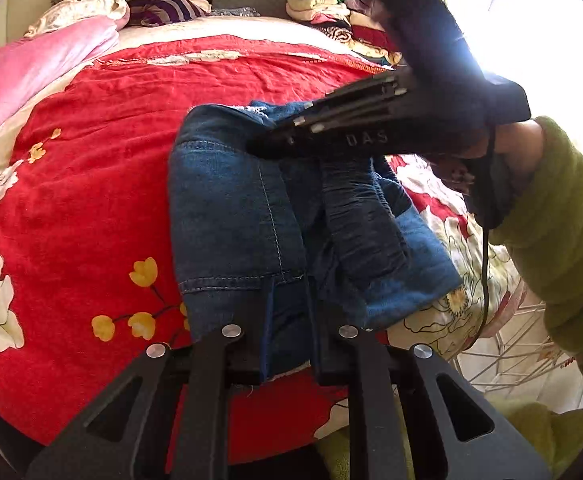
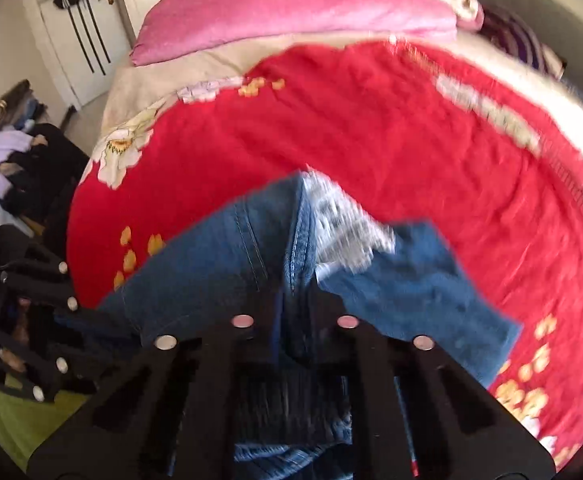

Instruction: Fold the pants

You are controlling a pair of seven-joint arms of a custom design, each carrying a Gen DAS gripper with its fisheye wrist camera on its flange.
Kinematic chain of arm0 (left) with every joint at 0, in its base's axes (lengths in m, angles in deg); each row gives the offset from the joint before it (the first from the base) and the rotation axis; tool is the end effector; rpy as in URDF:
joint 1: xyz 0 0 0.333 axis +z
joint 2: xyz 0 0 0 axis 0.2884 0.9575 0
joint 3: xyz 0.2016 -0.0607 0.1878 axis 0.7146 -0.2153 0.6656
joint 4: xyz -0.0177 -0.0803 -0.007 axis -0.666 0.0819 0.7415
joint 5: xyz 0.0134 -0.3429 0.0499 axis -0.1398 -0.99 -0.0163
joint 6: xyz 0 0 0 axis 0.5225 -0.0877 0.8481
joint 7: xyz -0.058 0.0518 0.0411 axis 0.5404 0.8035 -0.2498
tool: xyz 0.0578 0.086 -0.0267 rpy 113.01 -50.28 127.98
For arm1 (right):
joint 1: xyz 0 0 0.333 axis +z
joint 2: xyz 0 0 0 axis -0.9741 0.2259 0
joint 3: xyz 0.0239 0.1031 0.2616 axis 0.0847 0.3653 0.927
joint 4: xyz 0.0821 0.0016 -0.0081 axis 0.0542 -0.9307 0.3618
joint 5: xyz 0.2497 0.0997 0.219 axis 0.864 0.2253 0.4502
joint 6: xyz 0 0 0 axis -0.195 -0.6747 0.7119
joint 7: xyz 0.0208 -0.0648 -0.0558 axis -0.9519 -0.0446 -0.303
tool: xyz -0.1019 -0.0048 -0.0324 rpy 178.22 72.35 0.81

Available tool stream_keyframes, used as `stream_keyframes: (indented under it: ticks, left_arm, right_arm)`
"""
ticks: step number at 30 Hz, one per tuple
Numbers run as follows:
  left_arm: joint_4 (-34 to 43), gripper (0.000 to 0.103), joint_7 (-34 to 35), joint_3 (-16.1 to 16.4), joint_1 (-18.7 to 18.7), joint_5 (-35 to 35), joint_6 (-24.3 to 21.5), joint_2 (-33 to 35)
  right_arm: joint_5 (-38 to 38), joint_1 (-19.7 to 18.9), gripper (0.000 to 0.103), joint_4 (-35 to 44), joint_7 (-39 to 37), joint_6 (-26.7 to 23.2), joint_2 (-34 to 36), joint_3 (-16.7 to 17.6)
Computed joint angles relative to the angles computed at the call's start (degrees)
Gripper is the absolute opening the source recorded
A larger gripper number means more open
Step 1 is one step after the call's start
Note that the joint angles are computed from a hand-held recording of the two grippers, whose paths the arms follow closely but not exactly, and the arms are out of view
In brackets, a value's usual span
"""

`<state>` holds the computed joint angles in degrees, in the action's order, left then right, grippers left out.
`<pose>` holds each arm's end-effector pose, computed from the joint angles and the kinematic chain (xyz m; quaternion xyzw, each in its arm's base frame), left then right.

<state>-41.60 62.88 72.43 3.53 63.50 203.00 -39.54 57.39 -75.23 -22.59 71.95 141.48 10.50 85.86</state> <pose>0.5146 -0.2138 0.3940 -0.6053 0.7226 -0.3101 0.1242 0.6680 0.1375 0.4219 -0.9253 0.2312 -0.0541 0.2957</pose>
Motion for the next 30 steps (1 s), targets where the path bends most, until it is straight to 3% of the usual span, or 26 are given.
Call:
stream_keyframes:
  ticks: [2, 5, 8, 16, 20, 21, 26, 30]
  left_arm:
    - [-0.53, 0.014, -3.19, 1.72, -1.47, 3.18, 0.55, -0.39]
    - [0.00, 0.014, -4.83, 1.99, -1.59, 4.63, 0.73, 0.19]
    - [0.22, 0.014, -3.71, 1.01, -0.92, 3.80, 0.85, 0.45]
    - [0.67, 0.015, 1.25, -1.32, 0.71, -1.40, 0.10, 0.90]
    - [0.77, 0.019, 2.26, -1.33, 0.49, -2.46, -0.09, 0.94]
    - [0.73, 0.019, 2.19, -1.15, 0.27, -2.32, -0.07, 0.91]
    - [0.47, 0.020, 2.63, -1.15, 0.17, -3.04, 0.01, 0.65]
    - [0.42, 0.022, 2.43, -0.99, -0.07, -2.94, -0.11, 0.52]
  right_arm:
    - [2.13, 0.09, 0.003, -2.37, -2.91, 3.74, -2.00, 1.36]
    - [-3.67, 4.27, 0.003, -0.63, -0.29, 9.19, 0.09, -1.01]
    - [-9.41, 5.72, 0.004, 2.73, 3.32, 10.59, 4.18, -2.20]
    - [-6.51, 1.30, 0.009, 4.70, 6.09, 9.29, 6.01, 1.84]
    - [-2.13, -0.83, 0.036, 1.47, 4.96, 10.20, 2.88, 3.08]
    - [0.23, -2.12, 0.039, -0.48, 3.86, 10.84, 1.25, 3.77]
    - [10.04, -5.89, 0.039, -7.84, -2.47, 8.63, -5.22, 4.41]
    - [10.67, -3.85, 0.039, -14.47, -5.82, 10.94, -8.88, 1.22]
